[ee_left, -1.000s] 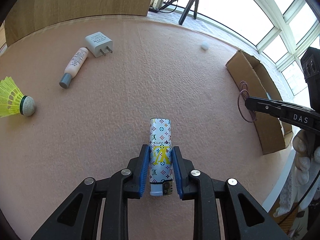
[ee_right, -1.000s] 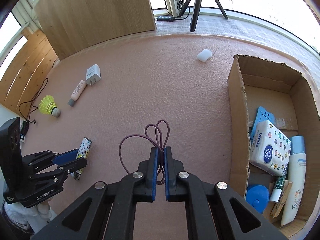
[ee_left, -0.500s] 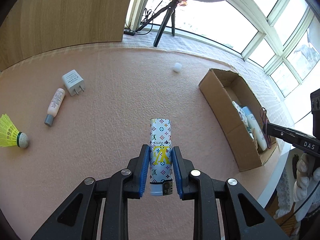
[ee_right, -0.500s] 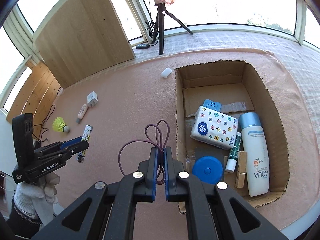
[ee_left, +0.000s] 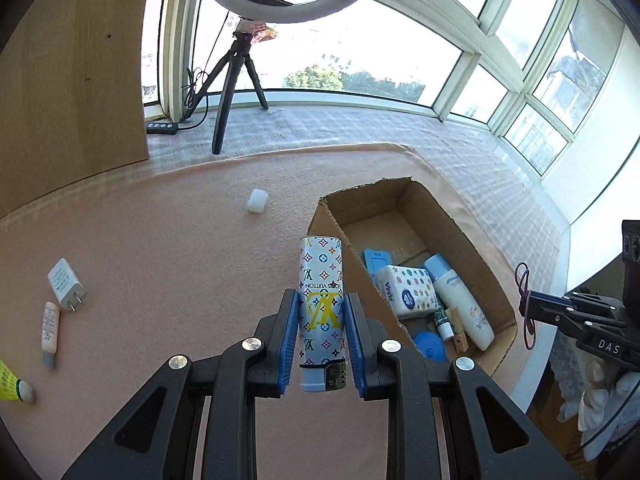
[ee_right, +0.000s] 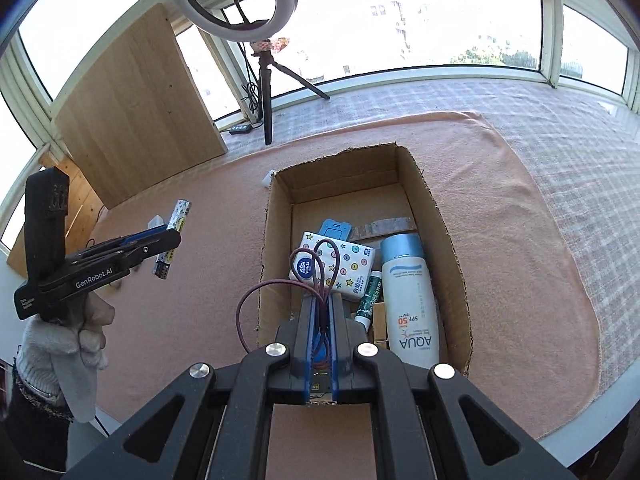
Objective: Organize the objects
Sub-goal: 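Carry the lighter and rubber band over the box and open both tools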
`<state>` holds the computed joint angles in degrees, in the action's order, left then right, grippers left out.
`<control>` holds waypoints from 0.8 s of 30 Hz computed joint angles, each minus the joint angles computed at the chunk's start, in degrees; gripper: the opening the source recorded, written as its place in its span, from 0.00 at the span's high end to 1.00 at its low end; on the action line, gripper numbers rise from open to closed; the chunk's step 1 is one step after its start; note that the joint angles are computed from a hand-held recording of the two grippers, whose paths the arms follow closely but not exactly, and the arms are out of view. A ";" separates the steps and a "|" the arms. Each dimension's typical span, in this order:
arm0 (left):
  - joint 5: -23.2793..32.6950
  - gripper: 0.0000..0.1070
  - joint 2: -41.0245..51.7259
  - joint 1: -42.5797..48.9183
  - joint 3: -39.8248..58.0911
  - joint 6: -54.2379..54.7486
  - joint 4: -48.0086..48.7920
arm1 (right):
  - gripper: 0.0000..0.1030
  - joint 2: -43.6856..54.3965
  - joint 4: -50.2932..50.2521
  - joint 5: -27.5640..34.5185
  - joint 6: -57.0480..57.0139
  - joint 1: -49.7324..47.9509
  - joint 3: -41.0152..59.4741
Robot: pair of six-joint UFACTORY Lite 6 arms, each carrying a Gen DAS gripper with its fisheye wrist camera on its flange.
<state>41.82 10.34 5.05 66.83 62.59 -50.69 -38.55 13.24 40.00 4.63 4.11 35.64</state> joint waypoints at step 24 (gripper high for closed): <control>-5.95 0.77 26.47 -23.20 35.17 -26.80 18.89 | 0.93 6.15 10.94 -1.93 -17.98 -10.07 0.05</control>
